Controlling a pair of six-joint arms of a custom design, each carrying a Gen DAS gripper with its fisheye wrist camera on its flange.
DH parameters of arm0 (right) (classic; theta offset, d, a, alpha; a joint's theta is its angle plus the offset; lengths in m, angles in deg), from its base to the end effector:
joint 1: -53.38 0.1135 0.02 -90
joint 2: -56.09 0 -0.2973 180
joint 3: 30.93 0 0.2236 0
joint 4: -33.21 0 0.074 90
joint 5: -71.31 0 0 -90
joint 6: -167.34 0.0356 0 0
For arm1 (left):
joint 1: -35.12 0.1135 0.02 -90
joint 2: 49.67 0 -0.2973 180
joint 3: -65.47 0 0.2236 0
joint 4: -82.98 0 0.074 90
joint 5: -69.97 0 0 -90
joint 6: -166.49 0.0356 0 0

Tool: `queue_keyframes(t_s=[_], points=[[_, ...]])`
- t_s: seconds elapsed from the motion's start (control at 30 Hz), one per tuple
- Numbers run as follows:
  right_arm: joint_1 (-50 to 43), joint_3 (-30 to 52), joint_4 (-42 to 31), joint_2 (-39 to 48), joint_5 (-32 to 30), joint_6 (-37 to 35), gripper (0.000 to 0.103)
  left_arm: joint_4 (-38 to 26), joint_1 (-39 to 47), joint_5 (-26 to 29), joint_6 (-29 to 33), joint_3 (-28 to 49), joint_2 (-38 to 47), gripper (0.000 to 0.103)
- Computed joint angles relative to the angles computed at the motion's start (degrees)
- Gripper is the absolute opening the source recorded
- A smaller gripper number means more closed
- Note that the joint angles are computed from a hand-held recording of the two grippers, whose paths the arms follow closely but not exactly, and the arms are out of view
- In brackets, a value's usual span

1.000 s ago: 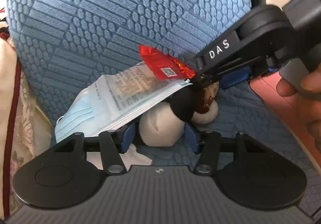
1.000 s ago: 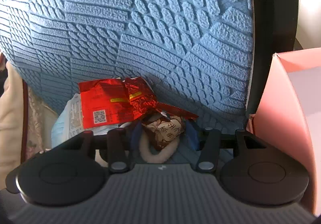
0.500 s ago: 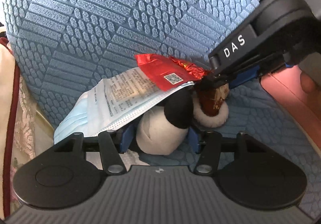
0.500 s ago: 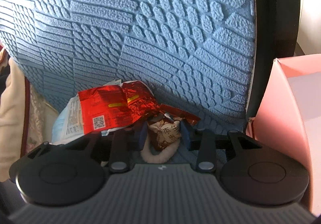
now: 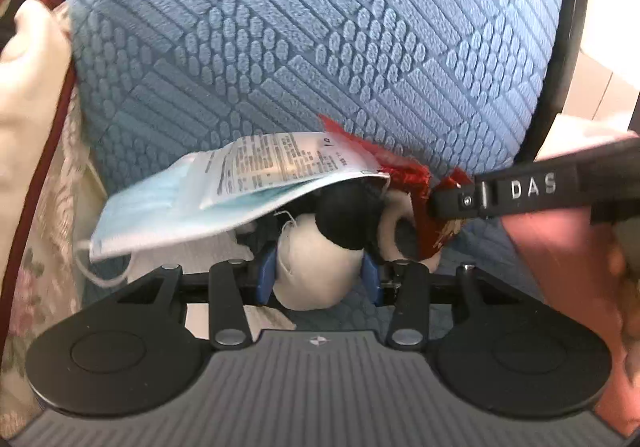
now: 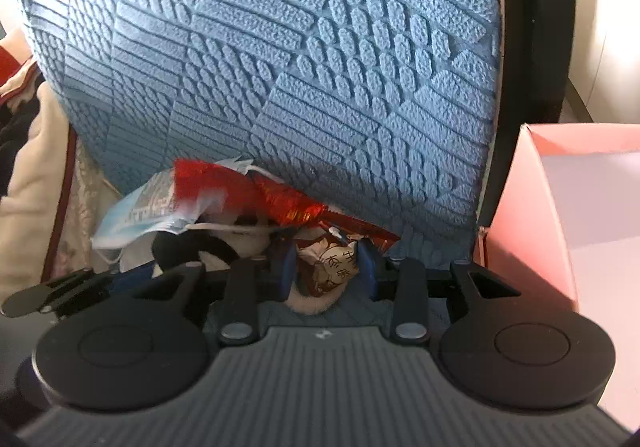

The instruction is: Organize soft objects

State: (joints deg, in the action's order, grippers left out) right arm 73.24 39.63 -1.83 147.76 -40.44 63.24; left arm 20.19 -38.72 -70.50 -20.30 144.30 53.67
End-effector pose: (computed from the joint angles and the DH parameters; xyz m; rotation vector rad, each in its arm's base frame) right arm 0.2748 0.1133 0.2412 -0.8781 2.3705 0.5228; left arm 0.1089 -0.2772 0.2135 -0.4742 2.2097 0.0339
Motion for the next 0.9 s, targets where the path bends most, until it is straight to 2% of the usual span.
queue_keyframes(t_s=[0.33, 0.57, 0.63, 0.67, 0.9], points=[[0.04, -4.28, -2.56, -7.58, 0.93, -0.85, 0.037, -11.46, -8.59, -1.06, -17.22, 3.69, -0.39, 0.049], [-1.67, -8.87, -6.24, -16.18, 0.48, -1.38, 0.037, -18.93, -13.14, -0.69, -29.58, 8.02, 3.17, 0.049], [-1.5, -8.79, -8.54, -18.25, 0.75, -1.04, 0.037, -21.5, -14.23, -0.34, -32.46, 9.85, 4.67, 0.049], [0.49, -8.01, -7.47, -16.8, 1.72, 0.91, 0.037, -22.95, -14.86, -0.17, -33.72, 10.78, 5.27, 0.048], [1.26, -8.3, -10.61, -22.07, 1.53, 1.11, 0.037, -31.89, -19.55, 1.21, -43.98, 14.84, 8.05, 0.048]])
